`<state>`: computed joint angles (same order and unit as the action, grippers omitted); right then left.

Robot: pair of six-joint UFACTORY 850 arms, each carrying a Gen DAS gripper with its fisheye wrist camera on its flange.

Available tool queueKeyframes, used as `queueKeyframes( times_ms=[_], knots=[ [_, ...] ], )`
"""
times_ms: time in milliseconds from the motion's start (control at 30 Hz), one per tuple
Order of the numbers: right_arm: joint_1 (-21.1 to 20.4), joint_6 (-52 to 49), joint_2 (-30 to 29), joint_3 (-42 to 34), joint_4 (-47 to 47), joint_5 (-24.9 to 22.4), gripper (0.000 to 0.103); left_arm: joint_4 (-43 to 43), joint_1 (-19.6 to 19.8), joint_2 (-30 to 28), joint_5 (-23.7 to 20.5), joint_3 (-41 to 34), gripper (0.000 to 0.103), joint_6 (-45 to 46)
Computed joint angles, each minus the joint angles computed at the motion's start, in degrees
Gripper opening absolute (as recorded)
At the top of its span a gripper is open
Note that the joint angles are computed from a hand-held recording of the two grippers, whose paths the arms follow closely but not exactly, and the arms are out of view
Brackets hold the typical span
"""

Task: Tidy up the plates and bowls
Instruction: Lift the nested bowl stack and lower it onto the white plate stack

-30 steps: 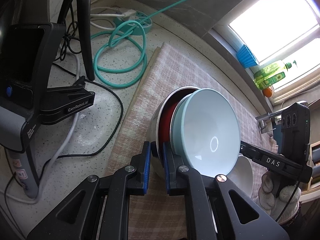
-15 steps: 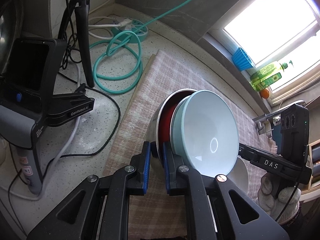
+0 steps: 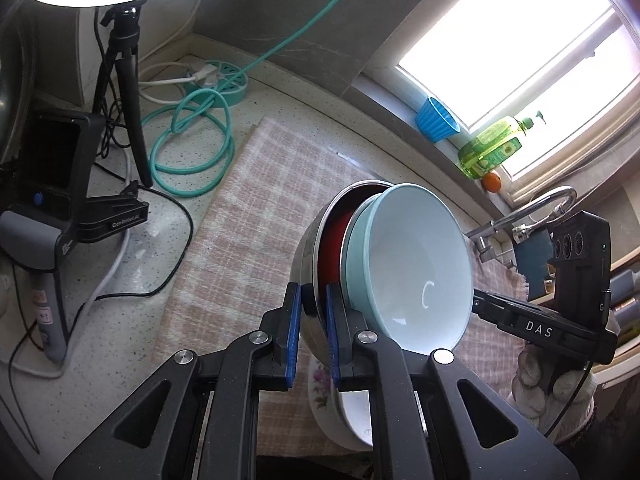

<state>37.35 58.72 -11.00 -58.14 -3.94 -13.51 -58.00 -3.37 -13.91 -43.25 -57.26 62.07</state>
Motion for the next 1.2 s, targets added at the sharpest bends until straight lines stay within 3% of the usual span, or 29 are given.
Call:
queueKeyframes(
  times_ms=[233,467,1200],
  knots=[
    [0.97,9.84,6.63,6.69,-7.91,-1.02,0.013,-0.44,-2.58,2.55,-0.96,2.94,0.009,0.52],
    [2.03,12.87,10.70,11.93,-8.23,-1.13,0.013,0.84,-5.19,4.68,-0.77,5.89,0.009,-0.51],
    [3.39,9.10,11.76,16.85,-0.81,1.52,0.013,3.53,-7.68,6.20,1.57,10.49,0.008,-4.33]
  ],
)
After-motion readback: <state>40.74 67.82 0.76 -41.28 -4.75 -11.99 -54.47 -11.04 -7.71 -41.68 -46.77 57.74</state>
